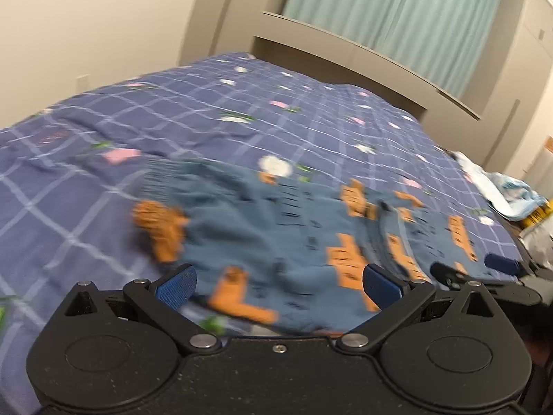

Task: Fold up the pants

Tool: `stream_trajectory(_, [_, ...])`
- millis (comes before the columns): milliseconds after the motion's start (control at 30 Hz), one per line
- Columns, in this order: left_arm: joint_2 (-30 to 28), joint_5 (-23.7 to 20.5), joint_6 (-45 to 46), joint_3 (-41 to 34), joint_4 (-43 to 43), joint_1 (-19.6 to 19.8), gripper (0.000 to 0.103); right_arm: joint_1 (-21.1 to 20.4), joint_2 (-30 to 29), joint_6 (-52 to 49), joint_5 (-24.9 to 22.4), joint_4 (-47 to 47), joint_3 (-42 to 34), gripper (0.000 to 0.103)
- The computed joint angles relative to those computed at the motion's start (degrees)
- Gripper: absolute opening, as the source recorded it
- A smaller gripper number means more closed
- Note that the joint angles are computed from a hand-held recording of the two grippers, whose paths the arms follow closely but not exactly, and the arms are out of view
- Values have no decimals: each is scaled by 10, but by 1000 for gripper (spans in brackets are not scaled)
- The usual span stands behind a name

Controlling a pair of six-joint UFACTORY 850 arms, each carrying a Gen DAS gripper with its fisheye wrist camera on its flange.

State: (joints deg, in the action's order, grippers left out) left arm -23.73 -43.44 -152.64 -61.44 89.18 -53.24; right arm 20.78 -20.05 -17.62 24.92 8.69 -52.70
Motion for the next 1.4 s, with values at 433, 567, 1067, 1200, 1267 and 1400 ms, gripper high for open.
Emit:
stream_trajectory(433, [76, -82, -10, 82, -82, -33, 102, 22, -9, -52, -16, 124, -4, 103])
stream_trajectory(567, [71, -82, 10, 73, -103, -40, 102, 17, -10, 1, -7, 85, 2, 103])
stream_trajectory(1067, [86, -144, 55, 59, -163, -73, 102, 2, -13, 106, -10, -4, 4, 103])
stream_trajectory(1200, [86, -144, 65, 53, -161, -72, 102, 5, -13, 89, -5, 13, 5, 103])
stream_trajectory(1267, [81, -130, 68, 49, -155, -64, 102, 7, -12, 75, -1, 26, 7, 103])
stream_trajectory(1400, [61, -87, 66, 36, -140, -37, 102, 10, -12, 67, 1, 33, 7, 103])
